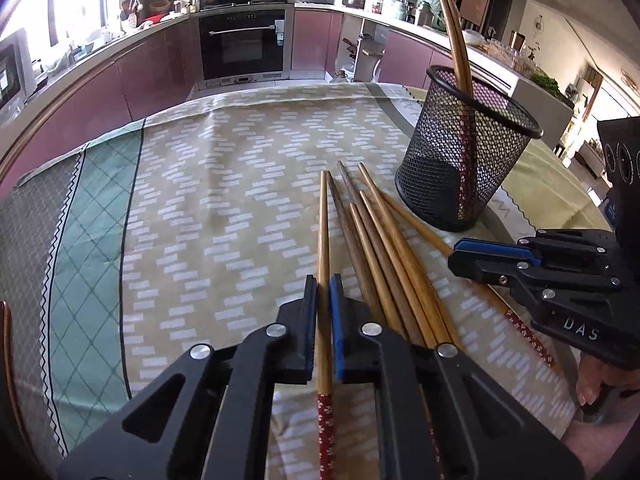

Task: Organize utensils
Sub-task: 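Lower the right gripper onto another chopstick and close it, then lift the chopstick upright with the right gripper above the mesh cup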

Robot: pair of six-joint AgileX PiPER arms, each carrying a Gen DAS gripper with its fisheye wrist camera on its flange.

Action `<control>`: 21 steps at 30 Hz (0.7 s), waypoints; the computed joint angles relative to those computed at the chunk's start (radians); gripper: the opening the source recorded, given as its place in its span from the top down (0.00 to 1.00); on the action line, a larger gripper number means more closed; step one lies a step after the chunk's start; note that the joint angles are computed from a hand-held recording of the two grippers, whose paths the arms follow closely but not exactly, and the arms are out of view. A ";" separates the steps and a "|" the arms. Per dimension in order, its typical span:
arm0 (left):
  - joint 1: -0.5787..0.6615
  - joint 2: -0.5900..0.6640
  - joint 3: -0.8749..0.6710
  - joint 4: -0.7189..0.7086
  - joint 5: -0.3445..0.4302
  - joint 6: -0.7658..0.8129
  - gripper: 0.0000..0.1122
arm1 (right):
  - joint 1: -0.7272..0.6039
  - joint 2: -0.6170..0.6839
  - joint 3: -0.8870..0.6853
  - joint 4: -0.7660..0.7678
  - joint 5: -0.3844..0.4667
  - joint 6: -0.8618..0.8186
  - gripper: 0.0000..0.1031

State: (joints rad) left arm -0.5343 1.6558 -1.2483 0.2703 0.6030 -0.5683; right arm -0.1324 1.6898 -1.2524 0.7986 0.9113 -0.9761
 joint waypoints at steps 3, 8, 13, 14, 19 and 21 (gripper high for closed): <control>0.006 -0.034 0.025 -0.019 -0.012 0.016 0.93 | -0.022 -0.020 0.006 0.022 0.030 -0.042 0.94; 0.003 -0.063 0.058 -0.077 -0.019 0.074 0.93 | -0.021 -0.034 0.014 0.014 0.033 -0.040 0.94; 0.009 -0.079 0.085 -0.139 -0.035 0.131 0.93 | -0.027 -0.023 0.003 0.021 0.094 -0.068 0.94; 0.008 -0.078 0.087 -0.143 -0.035 0.139 0.93 | -0.023 -0.023 0.003 0.017 0.102 -0.076 0.94; 0.006 -0.065 0.086 -0.150 -0.028 0.159 0.93 | 0.005 -0.010 -0.005 -0.034 0.090 -0.044 0.94; 0.005 -0.064 0.084 -0.143 -0.026 0.163 0.93 | 0.009 -0.007 -0.010 -0.040 0.086 -0.035 0.92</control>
State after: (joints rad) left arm -0.5289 1.5917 -1.1647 0.1274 0.5774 -0.4054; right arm -0.1232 1.6824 -1.2628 0.7584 0.9970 -1.0109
